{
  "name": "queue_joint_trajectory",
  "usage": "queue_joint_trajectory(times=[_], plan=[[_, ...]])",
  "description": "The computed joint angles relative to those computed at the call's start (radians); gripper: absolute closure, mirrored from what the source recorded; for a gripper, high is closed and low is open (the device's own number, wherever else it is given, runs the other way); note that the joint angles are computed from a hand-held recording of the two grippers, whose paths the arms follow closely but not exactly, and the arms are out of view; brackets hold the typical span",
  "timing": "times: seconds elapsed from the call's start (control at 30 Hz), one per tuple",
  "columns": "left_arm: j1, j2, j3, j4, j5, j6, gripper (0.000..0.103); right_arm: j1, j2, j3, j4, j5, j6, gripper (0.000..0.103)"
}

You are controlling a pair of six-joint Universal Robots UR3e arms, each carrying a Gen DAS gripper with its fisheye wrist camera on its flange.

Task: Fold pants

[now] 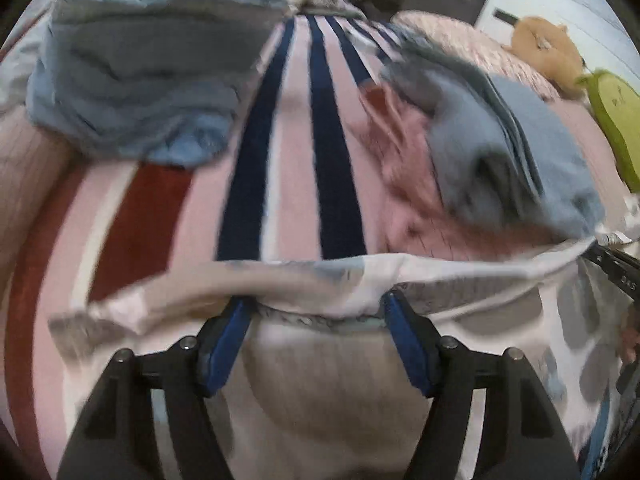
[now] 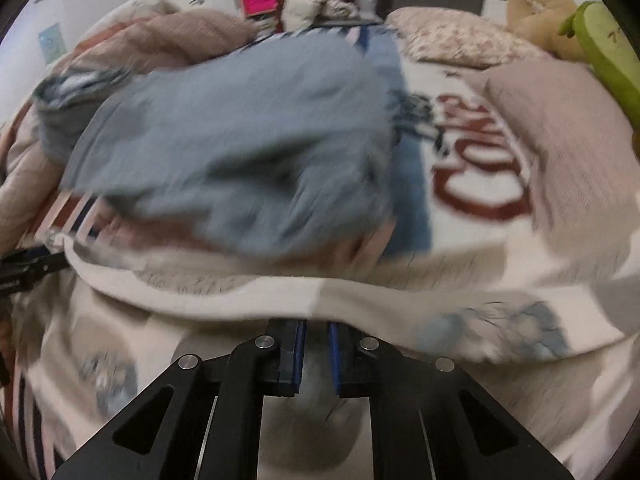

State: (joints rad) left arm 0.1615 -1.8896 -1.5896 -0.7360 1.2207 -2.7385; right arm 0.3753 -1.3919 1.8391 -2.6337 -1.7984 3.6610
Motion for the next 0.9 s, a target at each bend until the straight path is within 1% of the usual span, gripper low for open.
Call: queue_joint_trajectory(times=[0.07, 0.1, 0.17, 0.2, 0.23, 0.27, 0.3, 0.33, 0.37, 0.4, 0.43, 0.47, 0.5, 0.53, 0.57, 0.6, 0.63, 0.67, 0.73, 0.8, 0.87, 0.9], plan=[[0.005, -0.035, 0.031, 0.033, 0.002, -0.066, 0.037, -0.027, 0.003, -0.015, -0.001, -0.012, 0.005, 0.100], [0.010, -0.056, 0.062, 0.016, 0.014, -0.100, 0.037, -0.050, -0.001, -0.013, -0.003, 0.013, 0.017, 0.100], [0.035, -0.047, 0.067, -0.032, -0.021, -0.090, 0.037, -0.072, -0.012, 0.000, -0.005, 0.046, 0.032, 0.100], [0.059, -0.002, 0.022, -0.038, -0.042, -0.071, 0.037, -0.066, -0.024, 0.010, -0.006, 0.043, 0.042, 0.099], [0.081, 0.037, -0.007, -0.048, -0.056, -0.048, 0.035, -0.060, -0.037, 0.019, -0.005, 0.038, 0.044, 0.095], [0.103, 0.088, -0.052, -0.054, -0.074, -0.028, 0.029, -0.044, -0.063, 0.040, -0.006, 0.029, 0.054, 0.093], [0.150, 0.167, -0.110, -0.088, -0.118, 0.011, 0.026, -0.031, -0.088, 0.058, -0.001, 0.027, 0.069, 0.088], [0.189, 0.225, -0.148, -0.129, -0.153, 0.043, 0.020, -0.028, -0.135, 0.103, -0.010, 0.052, 0.081, 0.079], [0.224, 0.276, -0.170, -0.186, -0.182, 0.075, 0.016, -0.022, -0.193, 0.160, -0.035, 0.085, 0.095, 0.075], [0.277, 0.349, -0.197, -0.290, -0.224, 0.126, 0.016, -0.009, -0.227, 0.190, -0.047, 0.095, 0.109, 0.067], [0.307, 0.396, -0.206, -0.371, -0.246, 0.160, 0.016, 0.018, -0.284, 0.237, -0.057, 0.103, 0.127, 0.060], [0.371, 0.467, -0.230, -0.494, -0.287, 0.229, 0.016, 0.042, -0.323, 0.272, -0.067, 0.101, 0.143, 0.059], [0.418, 0.530, -0.254, -0.586, -0.310, 0.281, 0.016, 0.084, -0.373, 0.318, -0.086, 0.094, 0.170, 0.053], [0.474, 0.584, -0.263, -0.705, -0.326, 0.347, 0.016, 0.123, -0.398, 0.339, -0.091, 0.087, 0.195, 0.048], [0.540, 0.635, -0.268, -0.840, -0.342, 0.426, 0.016, 0.161, -0.424, 0.366, -0.104, 0.076, 0.224, 0.048], [0.581, 0.675, -0.272, -0.933, -0.348, 0.478, 0.016, 0.201, -0.436, 0.386, -0.120, 0.057, 0.254, 0.048], [0.645, 0.715, -0.275, -1.055, -0.349, 0.550, 0.016, 0.257, -0.444, 0.403, -0.132, 0.034, 0.291, 0.048], [0.700, 0.743, -0.285, -1.141, -0.343, 0.602, 0.016, 0.287, -0.444, 0.411, -0.138, 0.017, 0.310, 0.048], [0.738, 0.776, -0.336, -1.178, -0.334, 0.619, 0.016, 0.401, -0.416, 0.409, -0.145, -0.070, 0.373, 0.048], [0.768, 0.782, -0.379, -1.187, -0.321, 0.622, 0.016, 0.477, -0.390, 0.408, -0.154, -0.129, 0.420, 0.048], [0.764, 0.769, -0.422, -1.142, -0.315, 0.601, 0.016, 0.497, -0.380, 0.430, -0.194, -0.131, 0.437, 0.048], [0.743, 0.759, -0.452, -1.067, -0.318, 0.555, 0.016, 0.498, -0.377, 0.442, -0.214, -0.125, 0.437, 0.048]])
